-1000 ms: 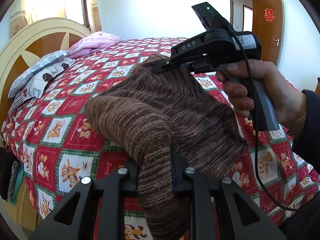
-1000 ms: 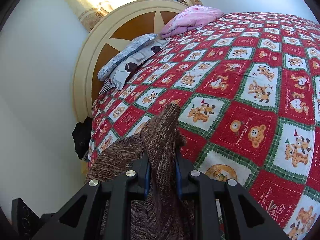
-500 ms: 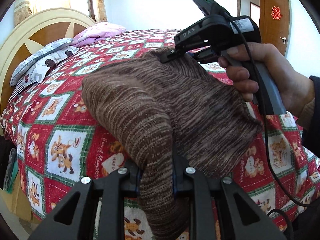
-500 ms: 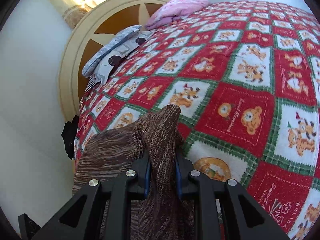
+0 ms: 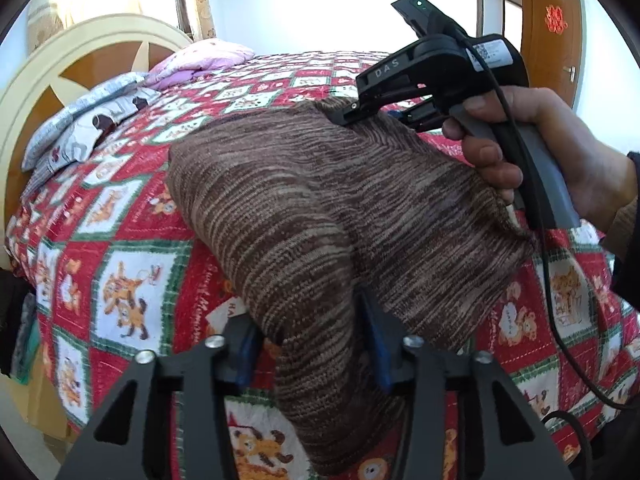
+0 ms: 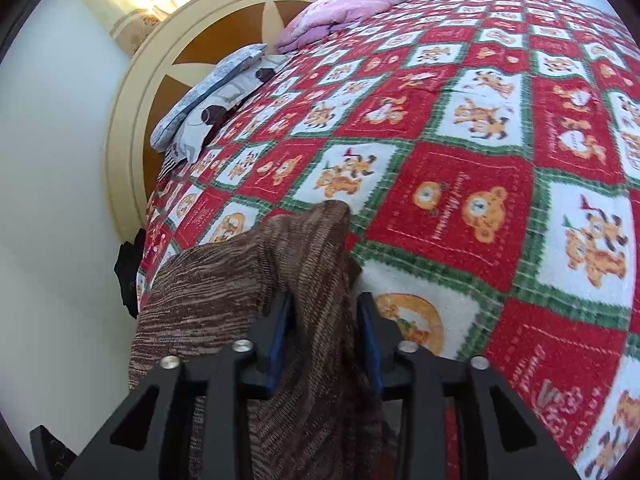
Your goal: Fold small clothes
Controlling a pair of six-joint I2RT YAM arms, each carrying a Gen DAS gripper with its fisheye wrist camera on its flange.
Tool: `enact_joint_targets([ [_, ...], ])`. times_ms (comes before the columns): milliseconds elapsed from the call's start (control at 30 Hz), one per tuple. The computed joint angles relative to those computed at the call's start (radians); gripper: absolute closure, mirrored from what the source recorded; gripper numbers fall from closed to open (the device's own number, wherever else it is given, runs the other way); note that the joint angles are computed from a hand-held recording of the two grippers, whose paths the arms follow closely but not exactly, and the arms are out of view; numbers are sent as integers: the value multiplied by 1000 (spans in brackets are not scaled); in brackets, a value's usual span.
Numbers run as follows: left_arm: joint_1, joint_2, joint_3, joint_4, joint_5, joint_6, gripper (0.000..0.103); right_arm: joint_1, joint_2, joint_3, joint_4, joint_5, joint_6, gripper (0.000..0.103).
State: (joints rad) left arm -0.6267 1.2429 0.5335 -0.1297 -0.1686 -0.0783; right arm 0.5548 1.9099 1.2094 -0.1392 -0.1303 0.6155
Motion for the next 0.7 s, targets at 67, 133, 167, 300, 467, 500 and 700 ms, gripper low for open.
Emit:
enact_joint_targets([
  [67, -7, -25, -2, -17, -16, 11, 43, 1, -41, -47, 21, 19, 2, 65],
  [133, -6, -57, -12, -22, -36, 21, 32, 2, -96, -110, 54, 29, 7, 65],
  [167, -8, -74, -15, -26, -47, 26, 31, 2, -123, -140, 70, 27, 8, 65],
  [300, 23, -151, -8, -71, -39, 29, 28, 18, -266, -283, 119, 46, 18, 57],
  [467, 82, -186, 15, -50, -56, 18, 7, 82, -455, -440, 135, 57, 26, 57],
  [500, 88, -165, 25, -30, -71, 25, 7, 100, -472, -455, 128, 64, 28, 57],
  [700, 146, 67, 52, 188, -181, 71, 7, 229, -434, -432, -3, 155, 25, 85],
])
